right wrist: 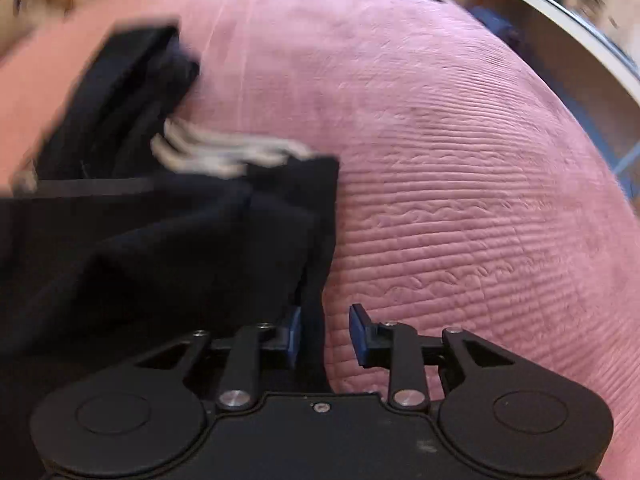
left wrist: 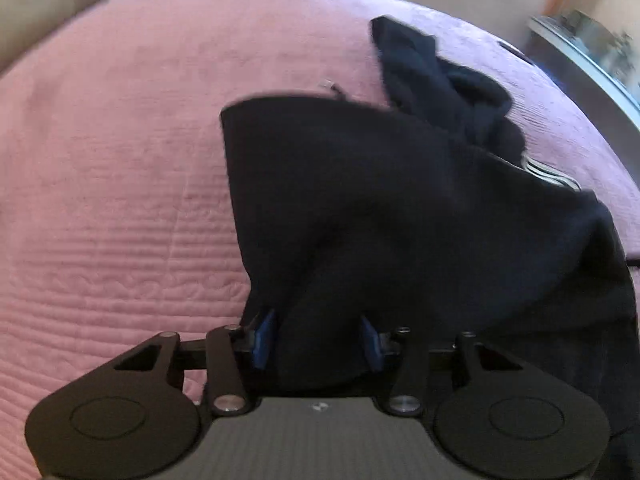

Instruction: Fold large clothes

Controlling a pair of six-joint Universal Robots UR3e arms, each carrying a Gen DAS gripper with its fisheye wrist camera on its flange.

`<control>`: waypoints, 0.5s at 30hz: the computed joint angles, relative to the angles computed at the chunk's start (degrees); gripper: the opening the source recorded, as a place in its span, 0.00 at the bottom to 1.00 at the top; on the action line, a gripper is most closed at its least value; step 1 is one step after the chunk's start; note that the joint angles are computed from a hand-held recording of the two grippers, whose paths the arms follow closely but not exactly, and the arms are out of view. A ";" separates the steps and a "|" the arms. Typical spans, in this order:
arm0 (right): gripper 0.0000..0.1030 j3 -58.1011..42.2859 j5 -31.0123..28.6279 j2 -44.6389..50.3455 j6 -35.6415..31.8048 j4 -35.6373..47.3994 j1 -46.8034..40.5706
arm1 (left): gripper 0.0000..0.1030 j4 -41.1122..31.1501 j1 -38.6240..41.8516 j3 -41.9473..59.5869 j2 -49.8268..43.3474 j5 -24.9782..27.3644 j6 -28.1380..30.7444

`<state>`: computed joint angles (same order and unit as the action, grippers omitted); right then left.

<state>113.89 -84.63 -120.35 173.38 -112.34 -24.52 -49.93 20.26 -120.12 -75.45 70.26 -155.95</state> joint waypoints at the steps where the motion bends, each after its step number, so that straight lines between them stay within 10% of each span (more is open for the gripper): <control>1: 0.34 -0.34 3.17 -1.09 -0.33 0.52 -1.22 | 0.44 -1.06 0.60 0.28 1.57 -1.61 0.67; 8: 0.16 -5.15 3.62 16.26 6.25 -15.27 14.63 | 0.41 7.20 -6.58 13.70 -16.12 -11.28 -9.29; 15: 0.00 1.35 4.16 11.55 -3.46 -7.00 7.29 | 0.04 10.64 -4.83 16.08 -26.85 -8.57 -11.44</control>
<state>115.23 -80.47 -108.81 169.93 -119.33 -17.23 -39.29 15.43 -104.04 -102.29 61.69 -167.39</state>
